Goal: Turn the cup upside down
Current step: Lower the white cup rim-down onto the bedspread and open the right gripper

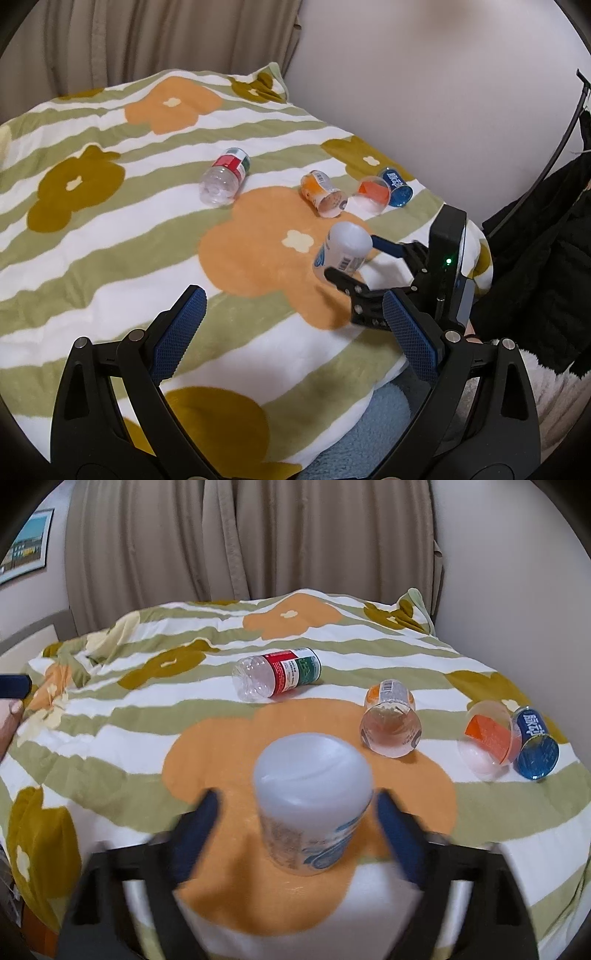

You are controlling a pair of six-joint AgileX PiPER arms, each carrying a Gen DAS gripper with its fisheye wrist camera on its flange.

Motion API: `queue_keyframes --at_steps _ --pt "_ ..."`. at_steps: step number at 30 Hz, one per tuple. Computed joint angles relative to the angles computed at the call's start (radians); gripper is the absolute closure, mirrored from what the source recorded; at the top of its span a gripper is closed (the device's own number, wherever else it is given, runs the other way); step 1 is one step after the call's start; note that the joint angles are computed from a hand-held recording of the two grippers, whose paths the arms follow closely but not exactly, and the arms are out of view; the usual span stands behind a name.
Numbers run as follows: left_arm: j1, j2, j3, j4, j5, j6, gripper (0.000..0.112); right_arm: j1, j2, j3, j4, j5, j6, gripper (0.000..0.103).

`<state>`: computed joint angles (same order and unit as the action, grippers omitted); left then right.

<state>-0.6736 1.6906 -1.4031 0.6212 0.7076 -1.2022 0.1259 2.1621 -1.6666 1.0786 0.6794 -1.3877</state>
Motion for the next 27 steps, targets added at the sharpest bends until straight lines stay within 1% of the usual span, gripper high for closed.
queue_keyframes --at_steps 1,2,4,6,8,10,11,14,15,18,20,22,24,25,26,27 --pt "-0.006 -0.001 -0.002 0.010 0.010 -0.008 0.016 -0.003 0.000 -0.004 -0.011 0.012 0.021 0.000" --pt "-0.013 -0.002 -0.005 0.020 0.019 -0.016 0.016 -0.008 0.012 -0.033 -0.059 0.053 0.082 0.000" --pt "-0.025 -0.009 -0.008 0.037 0.033 -0.032 0.016 -0.014 0.019 -0.058 -0.106 0.098 0.150 0.001" --pt "-0.037 -0.011 -0.015 0.056 0.048 -0.050 0.016 -0.021 0.001 -0.040 -0.109 0.108 0.159 0.001" --pt "-0.052 -0.012 -0.025 0.078 0.066 -0.068 0.016 -0.030 -0.045 0.017 -0.084 0.084 0.121 0.001" --pt "-0.065 -0.014 -0.033 0.098 0.078 -0.086 0.016 -0.037 -0.086 0.049 -0.096 0.084 0.118 0.001" --pt "-0.072 -0.015 -0.036 0.109 0.083 -0.097 0.016 -0.039 -0.111 0.070 -0.104 0.069 0.117 0.001" --pt "-0.101 -0.005 -0.063 0.162 0.113 -0.144 0.016 -0.028 -0.233 0.169 -0.165 -0.045 0.130 0.001" --pt "-0.120 0.003 -0.081 0.195 0.136 -0.173 0.016 -0.034 -0.281 0.207 -0.159 -0.080 0.127 0.001" --pt "-0.162 0.022 -0.128 0.280 0.193 -0.235 0.016 -0.086 -0.400 0.264 -0.101 -0.094 0.133 0.001" --pt "-0.193 0.046 -0.185 0.342 0.248 -0.254 0.016 -0.137 -0.495 0.312 0.006 -0.120 0.070 0.001" --pt "-0.228 0.083 -0.273 0.414 0.319 -0.246 0.016 -0.170 -0.559 0.318 0.025 -0.139 0.076 0.001" --pt "-0.257 0.123 -0.371 0.479 0.383 -0.219 0.016 -0.207 -0.597 0.272 -0.030 -0.109 0.153 0.001" --pt "-0.276 0.150 -0.431 0.517 0.421 -0.201 0.014 -0.226 -0.609 0.251 -0.044 -0.089 0.181 0.001" --pt "-0.291 0.174 -0.484 0.545 0.451 -0.182 0.009 -0.245 -0.621 0.232 -0.052 -0.070 0.206 0.001" --pt "-0.306 0.196 -0.533 0.576 0.478 -0.162 0.009 -0.262 -0.637 0.223 -0.059 -0.061 0.230 0.000"
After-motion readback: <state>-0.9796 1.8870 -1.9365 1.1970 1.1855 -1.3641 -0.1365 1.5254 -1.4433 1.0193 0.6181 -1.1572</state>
